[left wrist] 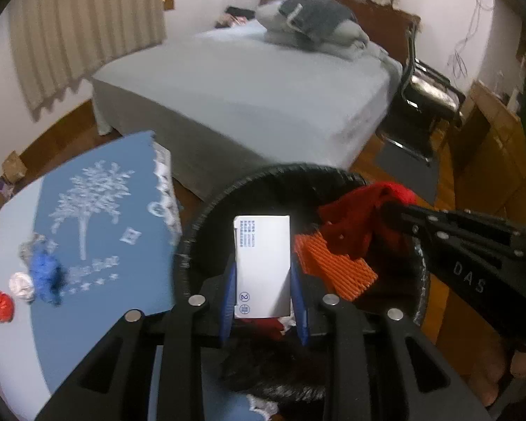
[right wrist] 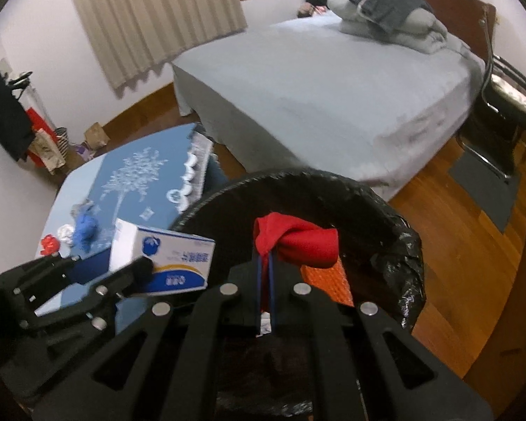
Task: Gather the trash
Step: 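Carry the box and red glove over the bin and open both tools, then move both open tools back toward the plastic bags on the cushion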
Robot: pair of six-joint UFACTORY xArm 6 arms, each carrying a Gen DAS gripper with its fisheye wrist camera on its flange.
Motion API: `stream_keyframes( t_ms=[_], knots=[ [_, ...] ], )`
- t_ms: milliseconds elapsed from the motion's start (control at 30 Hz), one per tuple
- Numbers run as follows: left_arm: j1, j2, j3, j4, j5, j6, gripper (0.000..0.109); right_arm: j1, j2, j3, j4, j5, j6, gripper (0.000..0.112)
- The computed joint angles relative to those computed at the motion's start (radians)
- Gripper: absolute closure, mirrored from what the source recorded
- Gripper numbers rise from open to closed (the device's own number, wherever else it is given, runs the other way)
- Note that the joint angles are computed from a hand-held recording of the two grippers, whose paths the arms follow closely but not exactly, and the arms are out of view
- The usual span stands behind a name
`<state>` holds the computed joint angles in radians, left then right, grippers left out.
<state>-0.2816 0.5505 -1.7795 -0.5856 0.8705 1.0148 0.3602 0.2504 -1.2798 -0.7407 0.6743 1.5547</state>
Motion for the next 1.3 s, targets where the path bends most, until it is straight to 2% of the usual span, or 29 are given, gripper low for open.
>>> stream_keyframes(
  t_ms=[67,133,167,200,267,400,533,600,733,900,1000,1067,1167,1300],
  knots=[
    [-0.015,0.011,0.018,0.025,-0.024,-0.004,0.079,-0.011,0.002,0.015,0.009,-0.005,-0.001,0.109],
    [-0.022,0.037,0.008,0.066,-0.008,-0.020,0.075,-0.023,0.011,0.027,0.059,-0.025,-0.037,0.105],
    [-0.024,0.050,0.012,0.098,-0.019,-0.036,0.073,-0.025,0.015,0.034,0.071,-0.019,-0.034,0.101],
    [-0.022,0.051,0.024,0.105,-0.031,-0.034,0.069,-0.026,0.014,0.045,0.074,-0.018,-0.025,0.091],
    [-0.011,0.061,0.027,0.122,-0.030,-0.039,0.065,-0.024,0.004,0.077,0.060,-0.030,0.013,0.081],
    [0.016,0.066,0.031,0.130,-0.036,-0.041,0.061,-0.012,-0.013,0.125,0.052,-0.044,0.064,0.081],
    [0.043,0.069,0.018,0.137,-0.037,-0.057,0.049,0.014,-0.012,0.125,0.053,-0.040,0.093,0.081],
    [0.061,0.070,0.008,0.129,-0.035,-0.054,0.048,0.035,-0.007,0.105,0.046,-0.005,0.097,0.081],
    [0.099,0.078,-0.018,0.128,-0.030,-0.057,0.046,0.059,0.003,0.072,0.040,0.005,0.110,0.081],
    [0.151,0.091,-0.061,0.109,-0.023,-0.057,0.045,0.098,0.074,-0.045,0.051,0.026,0.072,0.081],
    [0.191,0.101,-0.080,0.101,-0.052,-0.047,0.038,0.122,0.144,-0.149,0.070,0.035,0.030,0.081],
    [0.222,0.131,-0.131,0.110,-0.040,-0.060,0.038,0.140,0.203,-0.238,0.087,0.048,-0.012,0.081],
    [0.275,0.201,-0.247,0.132,-0.016,-0.095,0.038,0.160,0.309,-0.396,0.124,0.065,-0.092,0.081],
    [0.345,0.354,-0.503,0.178,0.054,-0.172,0.038,0.186,0.485,-0.674,0.180,0.125,-0.215,0.081]
  ],
)
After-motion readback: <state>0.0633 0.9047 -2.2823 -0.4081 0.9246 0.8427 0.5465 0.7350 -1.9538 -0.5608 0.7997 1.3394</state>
